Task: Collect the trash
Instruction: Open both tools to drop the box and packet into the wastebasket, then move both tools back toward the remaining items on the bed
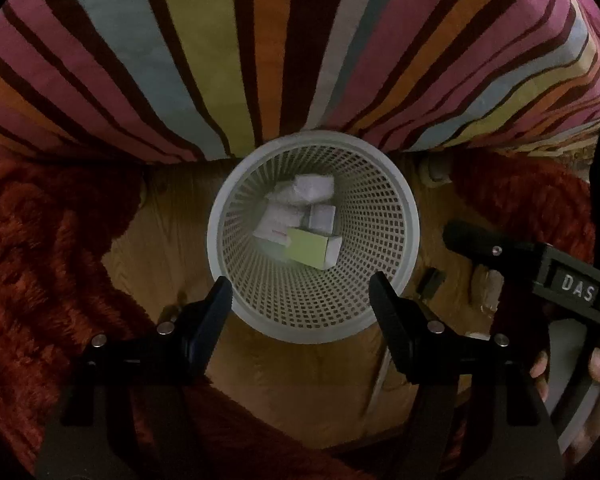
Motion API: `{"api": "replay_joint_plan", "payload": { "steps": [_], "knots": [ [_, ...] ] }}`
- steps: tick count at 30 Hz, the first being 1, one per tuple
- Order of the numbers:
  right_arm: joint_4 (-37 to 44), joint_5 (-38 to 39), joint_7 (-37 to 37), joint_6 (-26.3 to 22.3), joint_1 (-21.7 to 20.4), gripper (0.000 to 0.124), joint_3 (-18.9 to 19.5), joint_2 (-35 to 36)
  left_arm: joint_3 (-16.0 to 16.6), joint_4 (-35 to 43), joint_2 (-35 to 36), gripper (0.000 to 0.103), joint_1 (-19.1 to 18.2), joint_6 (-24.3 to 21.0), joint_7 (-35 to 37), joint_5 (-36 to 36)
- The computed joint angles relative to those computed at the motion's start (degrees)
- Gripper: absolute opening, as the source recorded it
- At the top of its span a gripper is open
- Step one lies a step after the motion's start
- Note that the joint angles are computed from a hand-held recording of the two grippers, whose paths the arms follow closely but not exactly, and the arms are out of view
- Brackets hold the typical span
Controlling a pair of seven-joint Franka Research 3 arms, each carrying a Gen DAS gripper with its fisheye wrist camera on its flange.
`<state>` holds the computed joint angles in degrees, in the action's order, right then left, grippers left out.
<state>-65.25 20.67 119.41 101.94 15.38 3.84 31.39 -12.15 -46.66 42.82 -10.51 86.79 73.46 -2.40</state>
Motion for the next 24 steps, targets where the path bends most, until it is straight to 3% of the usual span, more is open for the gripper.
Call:
{"api": "replay_joint_plan", "payload": {
  "steps": [15, 24],
  "knots": [
    [-10.4, -7.1, -0.5, 16.1, 2.0, 0.093, -1.6, -8.8, 0.1, -10.3, -7.3, 0.069, 1.1, 9.5, -0.8, 0.5],
    [-14.2, -12.6, 0.0, 25.7, 3.4, 0.093, -2.5, -12.1, 0.2, -19.0, -13.7, 0.069, 2.0, 20.5, -1.0, 0.9]
  ]
}}
